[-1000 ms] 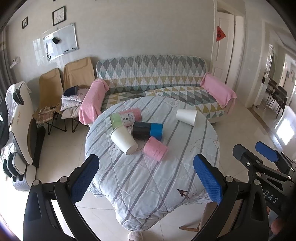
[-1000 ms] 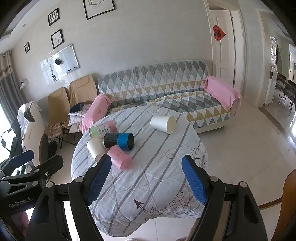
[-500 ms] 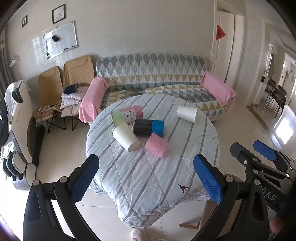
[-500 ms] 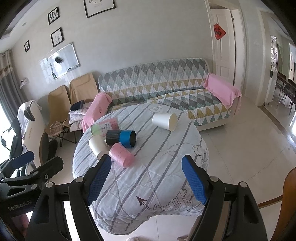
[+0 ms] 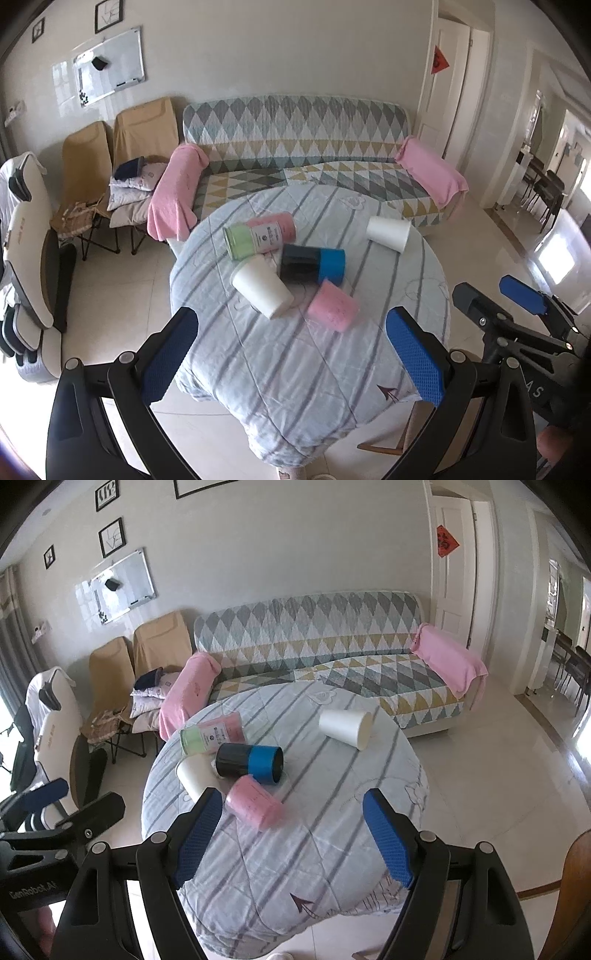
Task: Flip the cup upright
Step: 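Reach the right gripper to the pink-and-green jar lying sideways and grasp it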
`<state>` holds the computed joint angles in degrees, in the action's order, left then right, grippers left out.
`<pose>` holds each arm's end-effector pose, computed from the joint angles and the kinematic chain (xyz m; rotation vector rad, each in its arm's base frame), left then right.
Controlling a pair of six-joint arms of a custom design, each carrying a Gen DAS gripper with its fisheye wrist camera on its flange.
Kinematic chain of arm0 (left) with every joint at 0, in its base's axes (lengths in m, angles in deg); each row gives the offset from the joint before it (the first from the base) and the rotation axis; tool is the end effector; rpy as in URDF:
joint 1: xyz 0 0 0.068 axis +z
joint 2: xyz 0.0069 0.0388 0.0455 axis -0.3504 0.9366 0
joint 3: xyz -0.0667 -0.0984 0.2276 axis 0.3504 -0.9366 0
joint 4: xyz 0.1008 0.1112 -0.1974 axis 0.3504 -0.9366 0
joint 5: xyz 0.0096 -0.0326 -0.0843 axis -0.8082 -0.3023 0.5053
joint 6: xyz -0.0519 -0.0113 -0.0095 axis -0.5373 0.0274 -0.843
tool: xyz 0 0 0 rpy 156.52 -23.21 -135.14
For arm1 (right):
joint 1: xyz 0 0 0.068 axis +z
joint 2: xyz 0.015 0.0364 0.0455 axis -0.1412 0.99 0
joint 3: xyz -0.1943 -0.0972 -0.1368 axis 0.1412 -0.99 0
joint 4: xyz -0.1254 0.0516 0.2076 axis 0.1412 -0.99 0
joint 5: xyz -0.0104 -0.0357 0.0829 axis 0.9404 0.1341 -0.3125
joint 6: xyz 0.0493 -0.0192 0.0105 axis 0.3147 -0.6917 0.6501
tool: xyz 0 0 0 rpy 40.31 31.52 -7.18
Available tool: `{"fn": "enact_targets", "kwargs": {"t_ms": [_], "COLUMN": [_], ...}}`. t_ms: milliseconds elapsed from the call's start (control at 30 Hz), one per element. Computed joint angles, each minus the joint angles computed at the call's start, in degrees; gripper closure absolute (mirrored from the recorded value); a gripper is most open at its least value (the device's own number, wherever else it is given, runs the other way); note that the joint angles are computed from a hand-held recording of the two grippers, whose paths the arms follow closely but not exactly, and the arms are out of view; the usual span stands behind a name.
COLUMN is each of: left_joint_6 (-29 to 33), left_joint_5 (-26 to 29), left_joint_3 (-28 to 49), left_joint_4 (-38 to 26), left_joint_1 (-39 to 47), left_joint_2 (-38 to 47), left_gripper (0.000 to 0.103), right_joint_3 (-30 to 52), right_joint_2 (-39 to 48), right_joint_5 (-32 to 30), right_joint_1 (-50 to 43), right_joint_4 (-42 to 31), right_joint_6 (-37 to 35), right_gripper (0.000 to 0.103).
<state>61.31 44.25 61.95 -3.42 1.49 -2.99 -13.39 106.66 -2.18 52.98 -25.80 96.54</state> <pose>0.1930 0.0577 0.2838 0.5315 2.3396 -0.2545 0.1250 0.1748 0.2518 0.4602 2.2786 -0.0342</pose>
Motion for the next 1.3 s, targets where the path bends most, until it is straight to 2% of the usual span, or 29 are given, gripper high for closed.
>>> {"fn": "enact_targets", "kwargs": {"t_ms": [267, 433, 567, 733, 833, 867, 1000, 1167, 1300], "left_joint_6": [-3.04, -5.85, -8.81, -17.58, -25.40, -27.87, -37.84, -43.54, -46.76], "left_joint_5": [-1.38, -3.60, -6.72, -13.52, -18.61, -19.97, -26.22, -31.59, -32.81], "left_joint_3": [10.27, 14.22, 15.09, 15.54, 15.97, 16.06, 17.63, 17.63, 18.91], "left_joint_4": [0.07, 0.58, 3.50, 9.58, 13.17, 14.15, 14.74, 14.81, 14.26], "left_joint_1": [-2.49, -4.07, -5.66, -10.20, -14.16, -15.29, -19.56, -21.97, -21.79], "left_joint_2": [11.54, 17.23, 19.85, 23.74, 26.70, 27.50, 31.25, 33.20, 35.57], "left_gripper": [0.000, 0.000, 0.000, 0.000, 0.000, 0.000, 0.000, 0.000, 0.000], "right_joint_3": [4.06, 5.24, 5.38, 4.60, 7.55, 9.45, 18.04, 33.58, 49.45], "right_joint_2": [4.11, 5.50, 7.48, 10.65, 16.40, 19.09, 28.97, 42.51, 54.53], "right_joint_5": [-3.60, -9.26, -15.71, -25.69, -33.42, -36.24, -46.52, -53.70, -54.70], "right_joint_1": [-6.91, -13.04, -19.23, -28.32, -34.08, -36.09, -41.49, -44.09, -43.86], "right_joint_4": [5.38, 9.99, 15.31, 24.58, 28.58, 29.56, 28.39, 21.81, 13.20], "right_joint_6": [-11.08, -22.93, -33.81, -46.35, -57.82, -63.47, -78.78, -93.74, -104.29], "right_gripper": [0.023, 0.023, 0.023, 0.023, 0.023, 0.023, 0.023, 0.023, 0.023]}}
